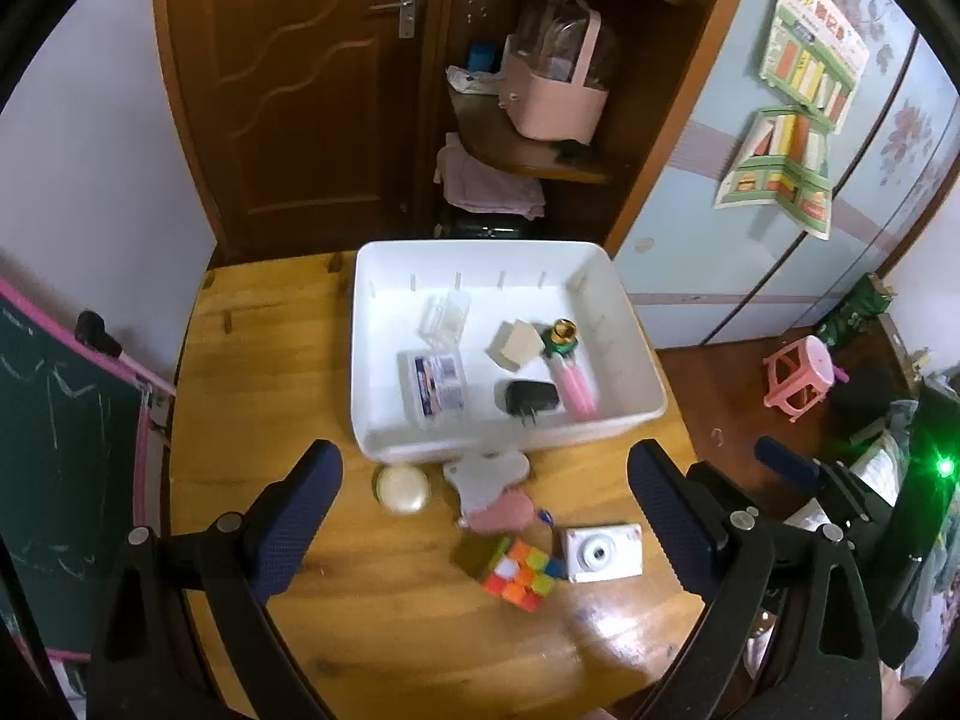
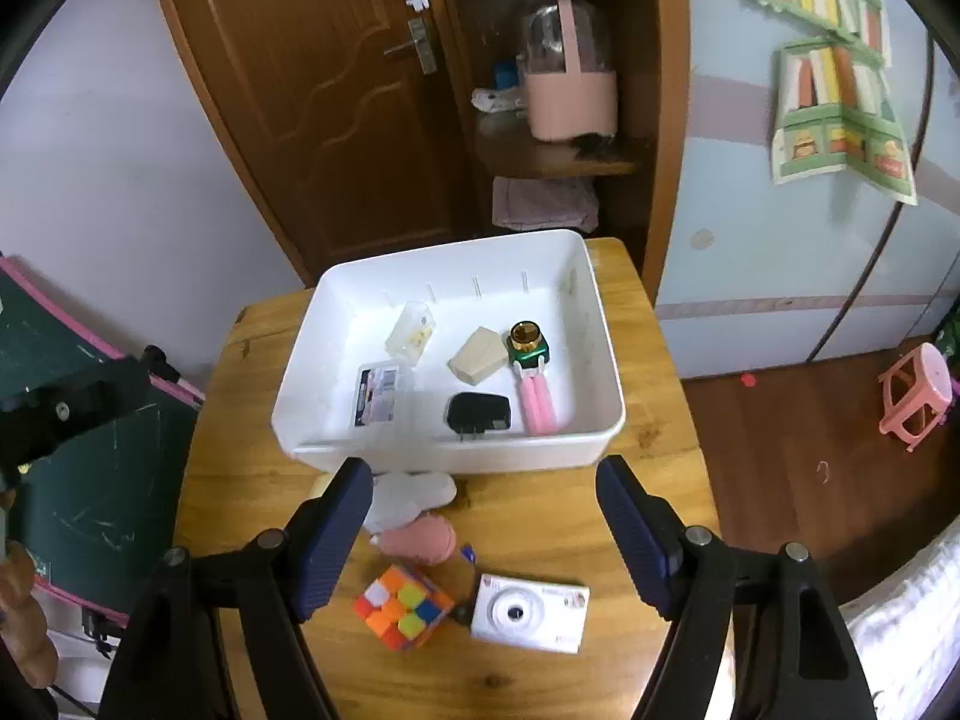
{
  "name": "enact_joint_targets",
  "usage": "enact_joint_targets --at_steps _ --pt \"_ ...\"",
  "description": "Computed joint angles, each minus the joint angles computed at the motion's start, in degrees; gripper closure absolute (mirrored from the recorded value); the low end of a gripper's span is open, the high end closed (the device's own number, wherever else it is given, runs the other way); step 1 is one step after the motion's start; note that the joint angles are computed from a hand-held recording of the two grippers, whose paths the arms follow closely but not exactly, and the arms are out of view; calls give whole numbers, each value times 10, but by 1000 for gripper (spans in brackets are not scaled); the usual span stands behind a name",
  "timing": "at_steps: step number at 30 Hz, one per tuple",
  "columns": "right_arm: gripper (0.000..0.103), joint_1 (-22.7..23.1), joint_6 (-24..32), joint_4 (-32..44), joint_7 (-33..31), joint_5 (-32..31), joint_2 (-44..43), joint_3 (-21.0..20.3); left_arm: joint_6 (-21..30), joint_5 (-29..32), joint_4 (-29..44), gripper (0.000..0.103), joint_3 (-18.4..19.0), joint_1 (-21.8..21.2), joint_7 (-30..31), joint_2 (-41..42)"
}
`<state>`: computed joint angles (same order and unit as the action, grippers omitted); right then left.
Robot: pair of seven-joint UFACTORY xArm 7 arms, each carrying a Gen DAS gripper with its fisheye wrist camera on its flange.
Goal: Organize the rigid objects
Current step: 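Lift both tools out of the tray and move over the cube and white device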
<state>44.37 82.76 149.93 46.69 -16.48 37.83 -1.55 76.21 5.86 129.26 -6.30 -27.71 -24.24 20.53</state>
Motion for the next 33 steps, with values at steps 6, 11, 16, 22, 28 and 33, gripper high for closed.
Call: enact_joint_targets --at_steps 6,11,16,22,28,33 --pt "25 19 -43 -194 51 -55 -128 24 -54 0 -147 6 -17 4 -25 -96" --pt "25 1 -64 -323 83 -74 -208 62 -82 7 -222 6 -35 8 -21 -135" --pt "25 -34 -101 -429 64 -70 -263 104 -85 15 -274 6 -48 6 -6 -145" --pt "25 -85 -180 -541 -33 -37 -298 135 -63 -12 -288 6 -58 -1 60 -112" --pt "25 -128 -255 -604 -178 34 -292 140 -29 -15 -277 6 -53 -19 74 -52" --pt "25 -148 -289 -612 -301 80 -262 140 3 -7 -238 6 -39 -31 59 2"
